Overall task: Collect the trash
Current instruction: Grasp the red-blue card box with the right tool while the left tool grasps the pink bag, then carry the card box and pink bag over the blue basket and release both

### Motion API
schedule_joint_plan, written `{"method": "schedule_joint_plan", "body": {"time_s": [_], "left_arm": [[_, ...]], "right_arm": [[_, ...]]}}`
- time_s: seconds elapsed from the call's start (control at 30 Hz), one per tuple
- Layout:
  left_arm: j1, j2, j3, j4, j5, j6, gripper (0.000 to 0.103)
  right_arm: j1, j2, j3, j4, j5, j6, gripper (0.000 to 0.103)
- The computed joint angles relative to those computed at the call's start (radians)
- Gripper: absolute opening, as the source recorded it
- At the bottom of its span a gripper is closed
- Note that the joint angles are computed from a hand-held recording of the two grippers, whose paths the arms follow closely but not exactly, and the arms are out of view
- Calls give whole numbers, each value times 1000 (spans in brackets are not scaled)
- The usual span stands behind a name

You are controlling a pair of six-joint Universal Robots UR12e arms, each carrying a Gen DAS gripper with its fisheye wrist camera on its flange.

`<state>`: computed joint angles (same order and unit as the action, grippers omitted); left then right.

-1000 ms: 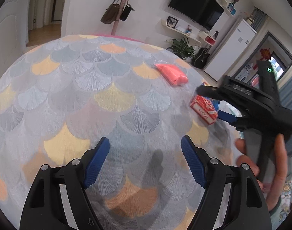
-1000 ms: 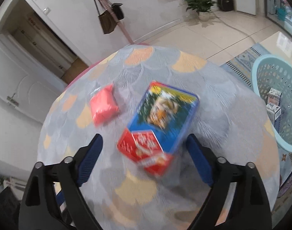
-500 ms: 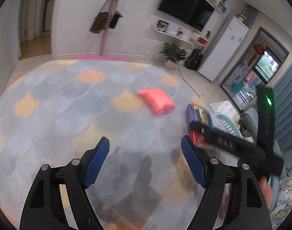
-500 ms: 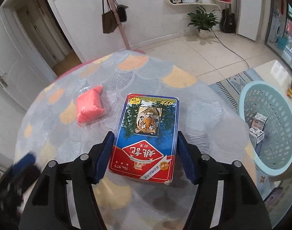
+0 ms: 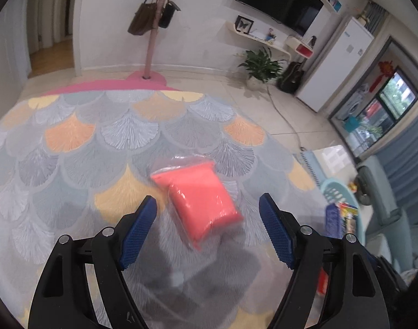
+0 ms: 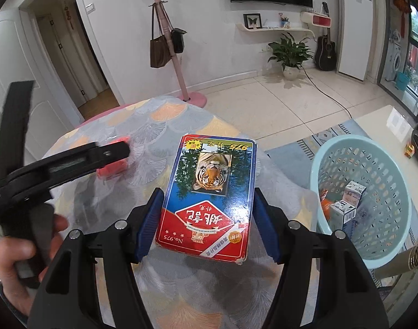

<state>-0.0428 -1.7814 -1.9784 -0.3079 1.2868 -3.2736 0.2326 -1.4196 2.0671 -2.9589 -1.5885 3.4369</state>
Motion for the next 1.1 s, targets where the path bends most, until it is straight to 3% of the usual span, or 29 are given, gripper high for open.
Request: {"method": "schedule_joint_plan", "body": {"time_s": [0.03,0.13,0.2,0.33,0.5,0.63,0.87,1.1], "left_arm": [[-4,-1,3,2,9,5,72],[-20,-2,9,-5,71,26,52],[-18,4,7,-11,70,45,39],[-17,31,-23,31,77,73,38],[-20,101,-84,104,23,129,37],[-25,157,-126,170,-40,129,37],[-99,178,-122,229,-74,155,37],[-191,127,-67,243,-93,208,37]], "right_arm": [[-2,-2,3,-6,10,-4,61],[-4,-6,9,-18,23,-7,61],[-5,-8,14,-27,32,-7,61],[-7,-26,31,-50,44,-9,61],[-18,-59,56,-92,53,4,61],[-34,-96,77,-121,30,29,61],[-71,-157,113,-169,-74,48,61],[-165,-209,145,-150,-103,90,61]]}}
